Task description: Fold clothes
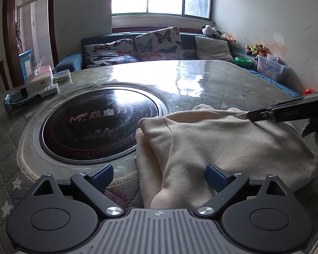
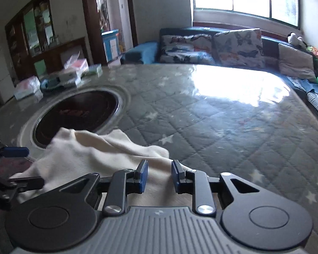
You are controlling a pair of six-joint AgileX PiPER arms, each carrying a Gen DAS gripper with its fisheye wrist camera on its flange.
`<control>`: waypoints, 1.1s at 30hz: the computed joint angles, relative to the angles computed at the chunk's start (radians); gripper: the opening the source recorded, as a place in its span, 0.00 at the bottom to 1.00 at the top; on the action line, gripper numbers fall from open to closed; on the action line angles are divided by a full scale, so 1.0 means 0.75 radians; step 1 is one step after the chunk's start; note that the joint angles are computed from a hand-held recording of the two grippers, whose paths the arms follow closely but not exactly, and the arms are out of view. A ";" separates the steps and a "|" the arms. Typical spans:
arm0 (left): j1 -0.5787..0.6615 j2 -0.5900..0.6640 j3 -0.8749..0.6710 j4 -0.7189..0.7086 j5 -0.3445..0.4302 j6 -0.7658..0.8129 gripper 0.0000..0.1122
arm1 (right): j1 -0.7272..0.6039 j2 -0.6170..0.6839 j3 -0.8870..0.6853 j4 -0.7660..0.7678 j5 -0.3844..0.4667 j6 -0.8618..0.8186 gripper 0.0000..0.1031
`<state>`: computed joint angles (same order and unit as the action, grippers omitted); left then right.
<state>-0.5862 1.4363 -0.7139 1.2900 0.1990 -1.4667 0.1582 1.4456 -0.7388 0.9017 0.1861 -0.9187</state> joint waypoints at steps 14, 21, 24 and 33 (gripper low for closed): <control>0.036 -0.012 0.019 -0.096 -0.037 0.079 0.86 | 0.213 0.190 -0.225 -0.085 -0.010 0.109 0.26; 0.049 -0.055 0.035 -0.165 -0.012 0.105 0.86 | 0.282 0.319 -0.333 -0.503 -0.040 0.559 0.28; 0.073 -0.077 0.048 -0.202 -0.017 0.106 0.86 | 0.302 0.263 -0.301 -0.514 -0.050 0.570 0.28; 0.083 -0.132 0.120 -0.154 -0.010 -0.007 0.86 | 0.449 0.213 -0.235 -0.339 -0.048 0.289 0.33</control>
